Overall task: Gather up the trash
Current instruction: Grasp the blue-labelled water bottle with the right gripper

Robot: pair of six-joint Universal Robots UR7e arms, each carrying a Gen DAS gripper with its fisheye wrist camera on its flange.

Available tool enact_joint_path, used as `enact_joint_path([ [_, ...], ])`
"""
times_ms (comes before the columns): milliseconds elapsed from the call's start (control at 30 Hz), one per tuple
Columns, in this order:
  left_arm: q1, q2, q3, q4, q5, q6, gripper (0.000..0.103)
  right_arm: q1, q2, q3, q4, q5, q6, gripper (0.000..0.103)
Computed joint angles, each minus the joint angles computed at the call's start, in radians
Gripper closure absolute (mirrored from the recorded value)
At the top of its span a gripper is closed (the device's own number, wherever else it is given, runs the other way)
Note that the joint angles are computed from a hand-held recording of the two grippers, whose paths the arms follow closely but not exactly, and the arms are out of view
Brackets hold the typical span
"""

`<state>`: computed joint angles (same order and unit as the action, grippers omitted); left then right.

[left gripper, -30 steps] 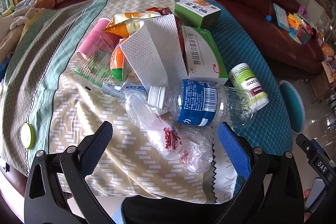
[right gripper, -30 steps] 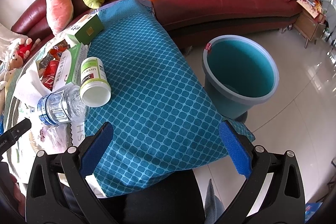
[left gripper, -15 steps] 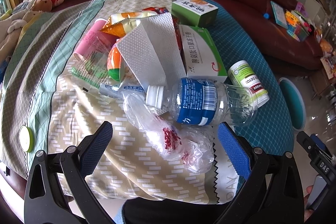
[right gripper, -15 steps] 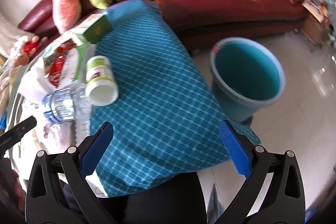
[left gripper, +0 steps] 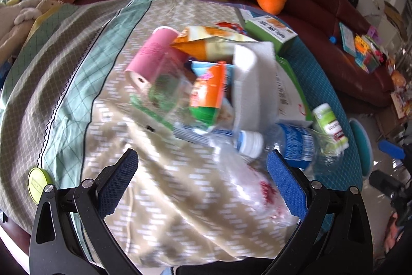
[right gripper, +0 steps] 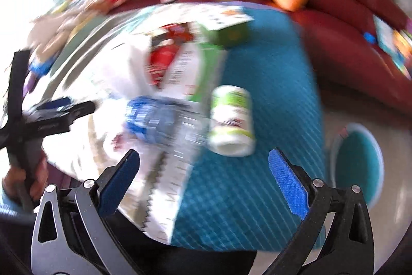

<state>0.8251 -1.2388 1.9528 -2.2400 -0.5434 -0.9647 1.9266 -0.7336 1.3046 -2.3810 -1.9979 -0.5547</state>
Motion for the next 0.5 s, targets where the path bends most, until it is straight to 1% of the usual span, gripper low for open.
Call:
enact_joint_path([
  [67, 0.014, -0.016, 0.014, -0.032, -0.001, 0.026, 0.003, 0.017, 0.041, -0.054, 0.061, -0.001, -0.052, 0.012],
  [167, 0.034, -0.032, 0.025, -0.075, -0.005, 0.074, 0.003, 0.033, 0.105, -0.148, 0.184, -0.022, -0.108, 0.015],
  [200, 0.042, -0.037, 0.029, -0.090, -0.005, 0.089, 0.003, 0.040, 0.136, -0.192, 0.242, -0.041, -0.132, 0.017],
  [233, 0.048, -0.041, 0.033, -0.103, -0.003, 0.100, 0.003, 0.043, 0.152, -0.216, 0.283, -0.056, -0.150, 0.021],
  [300, 0.062, -0.051, 0.041, -0.133, -0.005, 0.121, 0.003, 0.053, 0.204, -0.286, 0.361, -0.101, -0.181, 0.022],
  [400, 0.086, -0.061, 0.052, -0.198, -0.023, 0.161, 0.003, 0.066, 0.287, -0.394, 0.471, -0.191, -0.231, 0.022],
  [500, 0.099, -0.066, 0.060, -0.232, -0.040, 0.181, 0.003, 0.074, 0.336, -0.458, 0.559, -0.244, -0.250, 0.026],
])
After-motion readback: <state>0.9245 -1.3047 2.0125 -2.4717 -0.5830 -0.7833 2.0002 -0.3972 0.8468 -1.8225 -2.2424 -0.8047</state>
